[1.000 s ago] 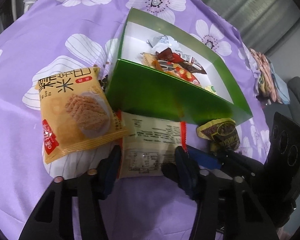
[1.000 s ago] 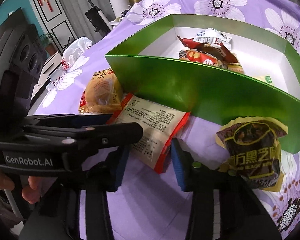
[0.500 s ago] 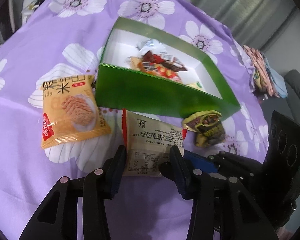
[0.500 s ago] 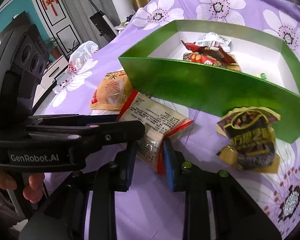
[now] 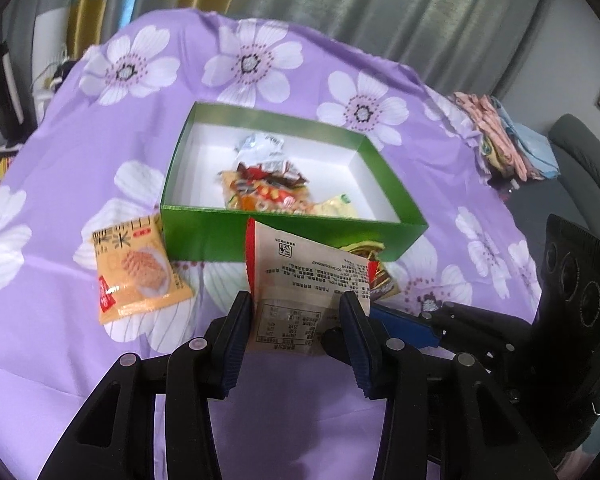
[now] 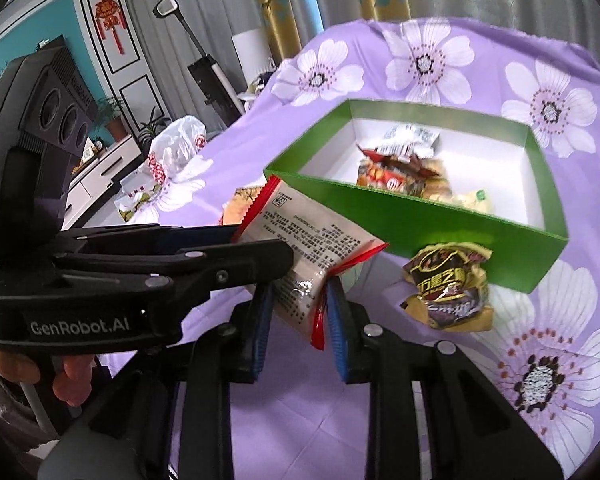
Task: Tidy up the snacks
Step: 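Grasp the white pack with the left gripper and lift it, then carry the white pack over the green box and lower it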
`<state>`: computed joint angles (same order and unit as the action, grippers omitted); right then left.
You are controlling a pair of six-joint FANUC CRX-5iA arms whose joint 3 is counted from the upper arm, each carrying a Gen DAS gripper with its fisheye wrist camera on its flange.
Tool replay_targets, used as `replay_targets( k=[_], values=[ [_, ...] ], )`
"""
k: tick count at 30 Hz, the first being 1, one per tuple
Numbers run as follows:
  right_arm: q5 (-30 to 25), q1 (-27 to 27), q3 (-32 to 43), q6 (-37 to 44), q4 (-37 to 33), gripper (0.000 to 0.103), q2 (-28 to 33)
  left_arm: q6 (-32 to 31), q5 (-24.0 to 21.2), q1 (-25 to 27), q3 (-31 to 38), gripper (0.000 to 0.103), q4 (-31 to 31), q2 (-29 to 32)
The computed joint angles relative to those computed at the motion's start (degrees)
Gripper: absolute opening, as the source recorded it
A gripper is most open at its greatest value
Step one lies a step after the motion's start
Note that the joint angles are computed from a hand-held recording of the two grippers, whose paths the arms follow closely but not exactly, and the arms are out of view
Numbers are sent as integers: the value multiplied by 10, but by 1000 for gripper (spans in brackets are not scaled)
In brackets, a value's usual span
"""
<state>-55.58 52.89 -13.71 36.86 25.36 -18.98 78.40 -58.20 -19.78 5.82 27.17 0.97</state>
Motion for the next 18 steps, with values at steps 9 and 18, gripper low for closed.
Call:
replay_targets(
  k=[9,18],
  values=[
    [0,6,1,-15,43,27,-9,-8,9,-8,22,45,-4,-1],
    [8,5,-1,-30,81,27,-15,-19,17,-14,50,45,-2,10]
  ],
)
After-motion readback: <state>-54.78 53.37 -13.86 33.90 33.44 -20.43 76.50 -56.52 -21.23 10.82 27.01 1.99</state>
